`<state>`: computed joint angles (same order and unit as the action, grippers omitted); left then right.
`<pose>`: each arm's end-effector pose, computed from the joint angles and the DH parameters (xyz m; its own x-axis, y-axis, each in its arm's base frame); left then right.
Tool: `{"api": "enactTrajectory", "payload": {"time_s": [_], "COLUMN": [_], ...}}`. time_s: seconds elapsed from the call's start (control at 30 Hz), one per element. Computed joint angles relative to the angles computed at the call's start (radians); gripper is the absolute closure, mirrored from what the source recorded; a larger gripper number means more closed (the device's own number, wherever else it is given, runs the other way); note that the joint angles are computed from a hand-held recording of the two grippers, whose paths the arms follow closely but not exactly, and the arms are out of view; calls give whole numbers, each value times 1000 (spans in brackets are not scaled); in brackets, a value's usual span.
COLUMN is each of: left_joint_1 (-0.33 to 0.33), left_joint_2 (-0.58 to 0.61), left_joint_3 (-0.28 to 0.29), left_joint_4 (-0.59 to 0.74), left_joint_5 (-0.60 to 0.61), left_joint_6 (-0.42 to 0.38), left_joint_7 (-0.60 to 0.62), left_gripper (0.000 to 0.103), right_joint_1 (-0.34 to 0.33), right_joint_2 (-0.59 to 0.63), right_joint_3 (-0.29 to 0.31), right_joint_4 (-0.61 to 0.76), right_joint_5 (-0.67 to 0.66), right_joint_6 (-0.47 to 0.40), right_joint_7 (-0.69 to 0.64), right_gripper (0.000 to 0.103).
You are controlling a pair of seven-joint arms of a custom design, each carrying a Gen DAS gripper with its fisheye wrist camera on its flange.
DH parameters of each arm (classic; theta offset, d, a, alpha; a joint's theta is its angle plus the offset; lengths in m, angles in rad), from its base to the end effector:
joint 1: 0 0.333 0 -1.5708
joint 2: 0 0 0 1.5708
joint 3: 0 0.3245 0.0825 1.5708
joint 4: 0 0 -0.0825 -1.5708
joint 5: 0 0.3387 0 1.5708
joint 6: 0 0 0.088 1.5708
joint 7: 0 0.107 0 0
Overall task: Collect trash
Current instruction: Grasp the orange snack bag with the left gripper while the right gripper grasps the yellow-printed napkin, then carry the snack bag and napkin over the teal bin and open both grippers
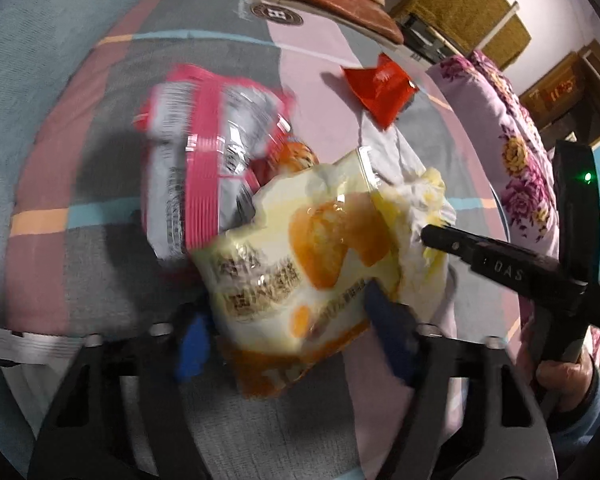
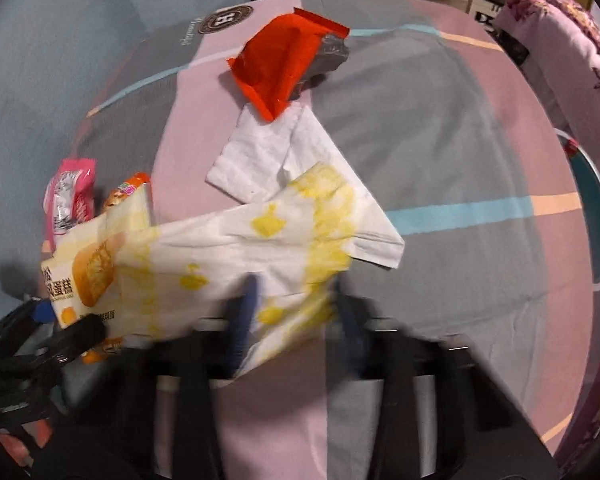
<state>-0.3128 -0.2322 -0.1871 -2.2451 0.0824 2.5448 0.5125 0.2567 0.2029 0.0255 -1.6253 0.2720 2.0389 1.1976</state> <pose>0.4157 -0.2361 0.5477 0.3780 -0.8457 0.3766 -0.7895 -0.5069 -0.3460 0.5760 0.1812 0.5436 0.5412 -0.8222 -0.1763 -0.8290 -0.4865 -0.2758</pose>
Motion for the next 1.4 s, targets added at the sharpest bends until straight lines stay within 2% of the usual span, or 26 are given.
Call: {"api": "enactTrajectory", "payload": {"time_s": [0.07,0.1,0.2,0.4,1.03,1.4], "left_joint_1": [1,-1,-4,-15,3,-10], "left_joint_2": [6,7,9,42,192,347], "left_joint_3": [-5,-5,-12,-31,-72,-83], "left_joint_4": [6,9,21,89,371,585], "left_joint_5": [7,7,17,42,212,249], "left_joint_6": [-1,1,-1,-26,-88,-143], "left_joint_7": [-4,-1,2,9,-43,14], "left_gripper": [53,63,73,79,81,81], "right_joint_1": [-7,-12,-28,-66,-191,-243], "right_joint_2": [-8,-12,-28,-40,-30,24], "right_joint_3": [-1,-2,-9,-23,-61,-72], "right_joint_4": [-6,-8,-12,12,128,233], "right_joint_5": [13,21,41,84,195,233], "right_joint_6": [-1,-2,3,18,42,40], "right_joint_7": [-18,-25,-37,-41,-82,-70], "right_gripper": [96,96,96,96,96,96]}}
